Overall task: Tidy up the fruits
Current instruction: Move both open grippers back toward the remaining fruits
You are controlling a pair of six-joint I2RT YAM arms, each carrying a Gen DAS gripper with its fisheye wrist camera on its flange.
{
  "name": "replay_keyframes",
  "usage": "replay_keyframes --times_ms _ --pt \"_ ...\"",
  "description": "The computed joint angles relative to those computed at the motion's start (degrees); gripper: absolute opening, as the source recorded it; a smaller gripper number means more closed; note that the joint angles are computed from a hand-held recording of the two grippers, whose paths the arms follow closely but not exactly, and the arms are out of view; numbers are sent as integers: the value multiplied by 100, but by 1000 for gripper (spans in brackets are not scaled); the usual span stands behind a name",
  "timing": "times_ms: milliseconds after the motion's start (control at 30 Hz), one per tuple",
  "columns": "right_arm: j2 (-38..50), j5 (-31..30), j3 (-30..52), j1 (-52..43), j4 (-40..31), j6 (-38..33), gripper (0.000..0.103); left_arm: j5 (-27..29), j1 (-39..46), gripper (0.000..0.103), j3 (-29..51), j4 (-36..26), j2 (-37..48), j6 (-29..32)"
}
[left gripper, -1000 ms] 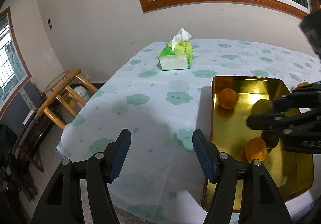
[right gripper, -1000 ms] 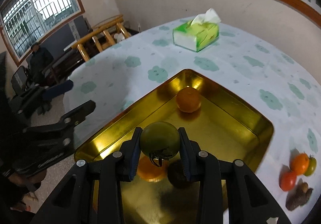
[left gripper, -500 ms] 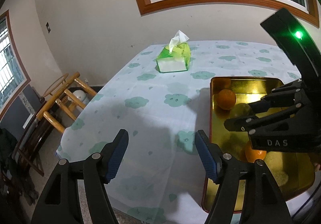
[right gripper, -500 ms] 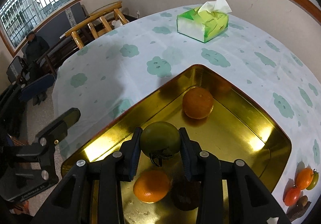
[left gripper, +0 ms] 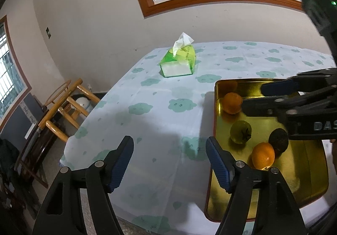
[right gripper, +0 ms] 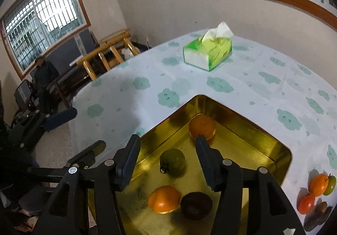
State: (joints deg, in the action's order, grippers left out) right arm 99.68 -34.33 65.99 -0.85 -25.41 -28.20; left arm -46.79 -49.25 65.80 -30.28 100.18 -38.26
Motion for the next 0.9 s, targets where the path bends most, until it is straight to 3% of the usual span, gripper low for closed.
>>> replay_keyframes --times_ms 200,400,533,633,767,900 --pt "-614 -231 -633 -645 173 -293 52 -45 -116 72 221 -144 99 14" --pt "-1117 -578 -1250 -2139 300 -890 52 -158 -363 73 684 -348 349 193" --pt "-693 -707 -1014 -3515 197 -1301 52 -154 -541 73 1180 -410 650 548" --pt "-183 -260 -716 -4205 578 -1308 52 -51 -701 73 1670 -309 942 1066" --pt "526 121 -182 -4805 921 -1272 52 609 -829 73 2541 -146 1442 2000" --pt "1124 101 370 -5132 795 -1175 52 1866 -751 73 4086 -547 2377 2730"
